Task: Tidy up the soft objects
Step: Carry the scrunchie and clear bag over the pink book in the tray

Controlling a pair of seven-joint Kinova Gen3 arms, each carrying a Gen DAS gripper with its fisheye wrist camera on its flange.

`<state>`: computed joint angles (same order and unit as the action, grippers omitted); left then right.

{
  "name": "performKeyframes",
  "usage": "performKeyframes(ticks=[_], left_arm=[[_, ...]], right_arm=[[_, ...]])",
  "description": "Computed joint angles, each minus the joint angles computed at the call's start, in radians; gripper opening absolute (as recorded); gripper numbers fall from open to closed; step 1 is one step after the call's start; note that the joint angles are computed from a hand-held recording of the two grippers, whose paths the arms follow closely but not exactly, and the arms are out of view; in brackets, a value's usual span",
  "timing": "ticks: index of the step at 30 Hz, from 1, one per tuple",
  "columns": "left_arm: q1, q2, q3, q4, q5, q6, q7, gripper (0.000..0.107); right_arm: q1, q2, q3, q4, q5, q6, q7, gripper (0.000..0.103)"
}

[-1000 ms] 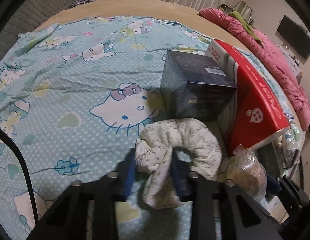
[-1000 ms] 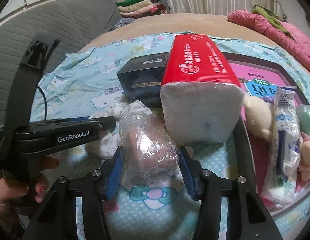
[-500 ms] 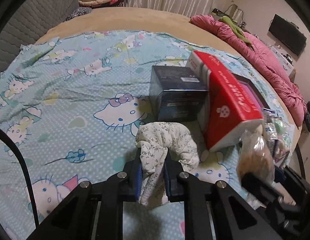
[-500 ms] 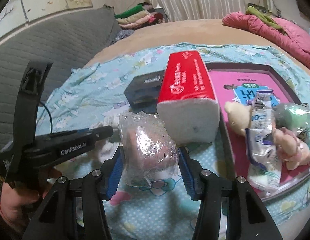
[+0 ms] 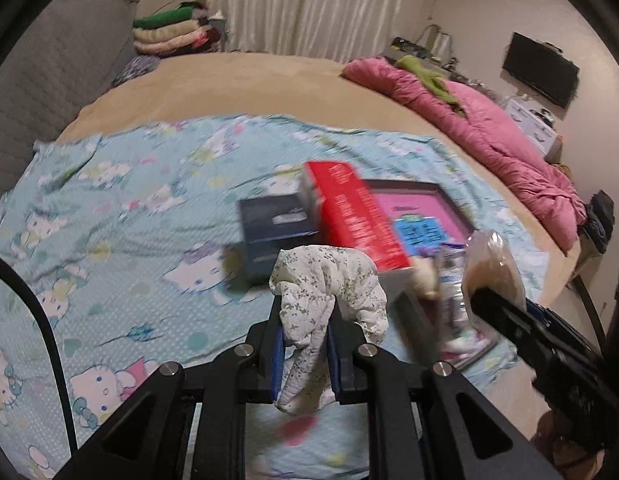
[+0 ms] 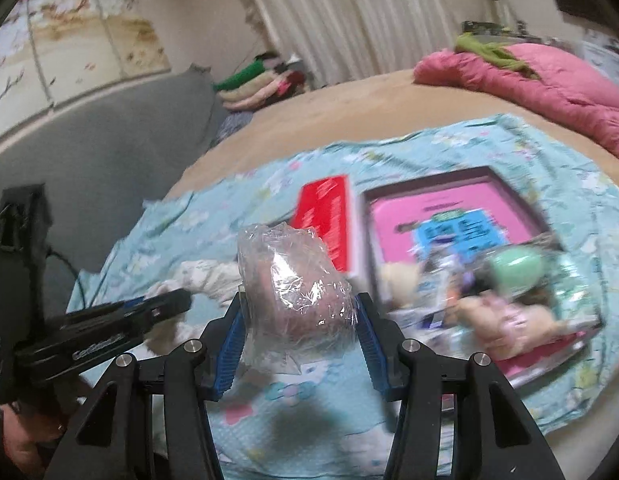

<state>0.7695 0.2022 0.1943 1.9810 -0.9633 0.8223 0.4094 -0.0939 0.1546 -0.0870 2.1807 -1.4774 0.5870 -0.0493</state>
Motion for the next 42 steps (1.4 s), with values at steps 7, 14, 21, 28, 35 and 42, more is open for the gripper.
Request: performKeyframes(ticks=[7, 14, 21, 28, 35, 42], left_arm=[[0.028, 0.089, -0.002, -0.184, 0.023, 0.036, -0.16, 0.018], [0.057, 0.197, -0.047, -0.338, 0.089, -0.006, -0.333, 0.018], [0.059, 0.282, -0.101, -0.457, 0.178, -0.041, -0.468, 0.018], [0.071, 0.339, -0.162, -0.52, 0.273, -0.057, -0.558, 0.018], [0.082, 0.375, -0.216, -0.56, 0.333, -0.052, -0.606, 0.018], [0.088, 0.387, -0.238, -0.571, 0.352, -0.055, -0.629, 0.018]], right_arm=[[0.085, -0.004, 0.061, -0.028, 0.002, -0.001, -0.023, 0.054], [0.184, 0.044, 0.088, -0.061, 0.024, 0.031, -0.072, 0.054], [0.227, 0.071, 0.079, -0.069, 0.004, 0.03, -0.049, 0.054], [0.239, 0.098, 0.077, -0.08, -0.007, 0.01, -0.027, 0.054], [0.232, 0.13, 0.053, -0.106, 0.101, -0.04, -0.108, 0.054], [0.252, 0.177, -0.009, -0.124, 0.169, -0.073, -0.159, 0.054]])
